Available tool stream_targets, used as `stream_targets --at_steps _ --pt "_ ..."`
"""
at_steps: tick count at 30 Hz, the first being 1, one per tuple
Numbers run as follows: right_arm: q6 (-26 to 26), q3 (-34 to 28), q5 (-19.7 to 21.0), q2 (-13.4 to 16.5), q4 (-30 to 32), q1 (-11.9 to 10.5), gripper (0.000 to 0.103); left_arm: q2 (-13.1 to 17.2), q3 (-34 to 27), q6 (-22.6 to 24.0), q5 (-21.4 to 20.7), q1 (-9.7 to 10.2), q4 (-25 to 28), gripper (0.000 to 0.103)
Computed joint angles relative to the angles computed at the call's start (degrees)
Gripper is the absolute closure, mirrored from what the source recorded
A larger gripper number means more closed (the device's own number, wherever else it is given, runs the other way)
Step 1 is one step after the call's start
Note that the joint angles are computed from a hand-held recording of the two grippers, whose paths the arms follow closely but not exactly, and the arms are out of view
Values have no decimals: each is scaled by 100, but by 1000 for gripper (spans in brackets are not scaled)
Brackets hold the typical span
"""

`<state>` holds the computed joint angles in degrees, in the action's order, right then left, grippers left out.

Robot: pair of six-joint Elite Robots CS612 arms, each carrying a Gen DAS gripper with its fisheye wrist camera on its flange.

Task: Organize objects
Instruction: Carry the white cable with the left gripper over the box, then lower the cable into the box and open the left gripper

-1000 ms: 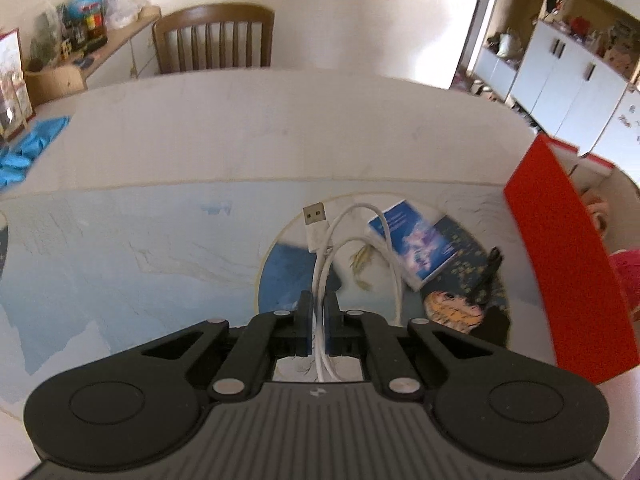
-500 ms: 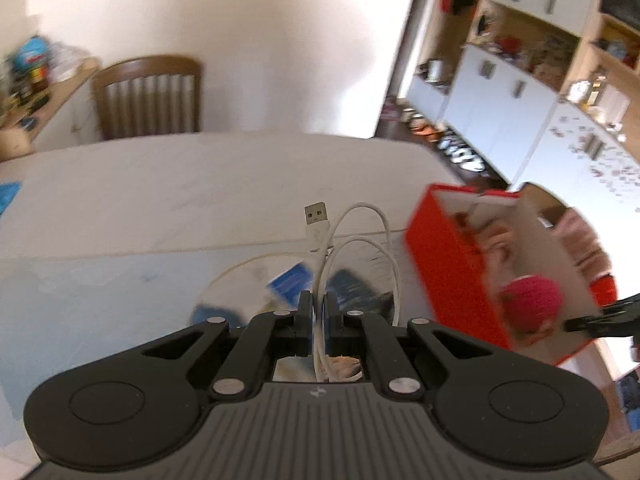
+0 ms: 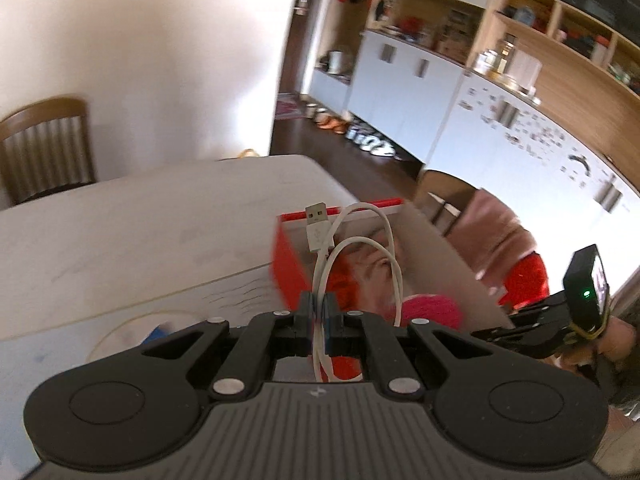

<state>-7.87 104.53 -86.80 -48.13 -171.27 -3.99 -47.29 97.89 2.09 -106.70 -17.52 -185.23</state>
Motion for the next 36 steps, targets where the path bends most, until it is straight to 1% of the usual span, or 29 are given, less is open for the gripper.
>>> stream_targets --at_steps 4,9,13,15,19,28,33,36 --pt "-21 3 30 7 -16 -14 98 141 -283 127 -135 -163 193 99" --pt "-31 7 66 10 -32 -26 98 372 -688 168 -206 -352 464 99" --pt "-27 11 100 14 -46 -36 98 580 -993 244 -155 -493 748 99" --pt "-23 16 121 14 -58 -41 97 669 -1117 274 -56 -550 868 99" --pt "-19 20 138 14 -62 -47 97 855 -1376 253 19 -601 1121 99" --pt "-40 11 182 2 -4 -62 97 1208 -1888 350 473 -689 1761 99" --pt "-52 -1 189 2 28 -66 97 1329 -2038 497 706 -721 2062 99" --pt "-39 -1 206 2 33 -70 97 1376 -2101 583 767 -732 2270 99"
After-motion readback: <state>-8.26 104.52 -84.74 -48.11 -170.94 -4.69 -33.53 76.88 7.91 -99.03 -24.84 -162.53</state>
